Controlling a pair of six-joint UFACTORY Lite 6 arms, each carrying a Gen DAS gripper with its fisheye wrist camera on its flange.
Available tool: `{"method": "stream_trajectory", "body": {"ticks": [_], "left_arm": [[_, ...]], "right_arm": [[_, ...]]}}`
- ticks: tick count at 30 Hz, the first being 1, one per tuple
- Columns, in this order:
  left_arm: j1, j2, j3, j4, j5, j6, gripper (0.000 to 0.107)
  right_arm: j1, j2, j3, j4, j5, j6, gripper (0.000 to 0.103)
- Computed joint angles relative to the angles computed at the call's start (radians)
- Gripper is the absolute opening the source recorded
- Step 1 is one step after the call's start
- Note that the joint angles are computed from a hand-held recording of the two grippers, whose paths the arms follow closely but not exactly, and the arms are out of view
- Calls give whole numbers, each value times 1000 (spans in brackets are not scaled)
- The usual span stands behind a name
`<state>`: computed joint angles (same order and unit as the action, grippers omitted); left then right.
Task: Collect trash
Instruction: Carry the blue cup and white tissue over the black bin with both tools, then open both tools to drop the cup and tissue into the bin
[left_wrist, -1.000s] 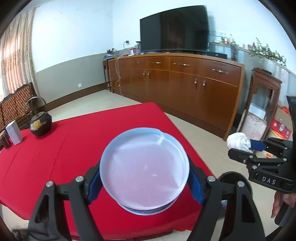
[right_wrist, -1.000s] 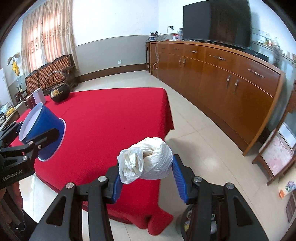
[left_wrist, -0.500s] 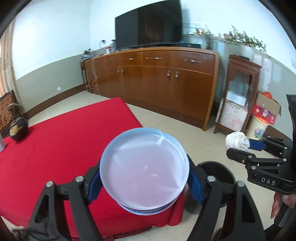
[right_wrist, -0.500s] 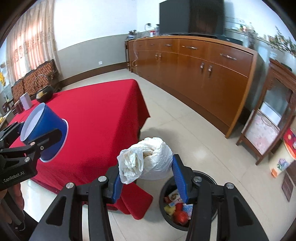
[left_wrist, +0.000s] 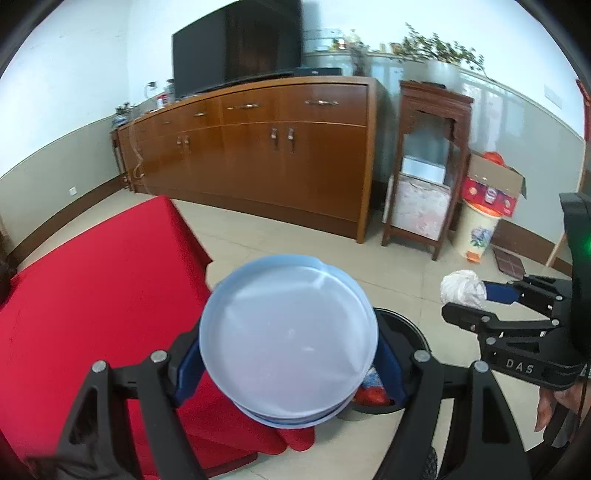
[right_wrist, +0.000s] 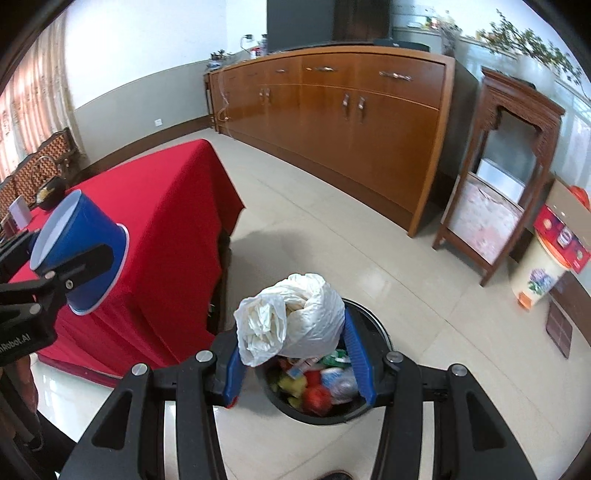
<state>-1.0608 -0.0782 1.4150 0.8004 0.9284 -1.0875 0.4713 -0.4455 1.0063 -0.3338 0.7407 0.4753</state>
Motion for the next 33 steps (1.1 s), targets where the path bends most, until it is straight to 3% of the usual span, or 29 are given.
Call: {"method": "stream_trajectory", "body": {"ticks": [7,13,25,33], "left_arm": [[-27,121,65,-32,-53,4,78],[-18,210,79,-64,-108,1,78],[39,353,58,-204,-235,30,78],[96,483,129,-358,-293,142,79]], "right_arm": [[-190,-98,-116,151,-27,-221,51],[-306,-86,-197,259,-82,-403,51],[-357,114,-307,319,-250,-591,51],[-361,378,-273,274,-381,-631,51]]}}
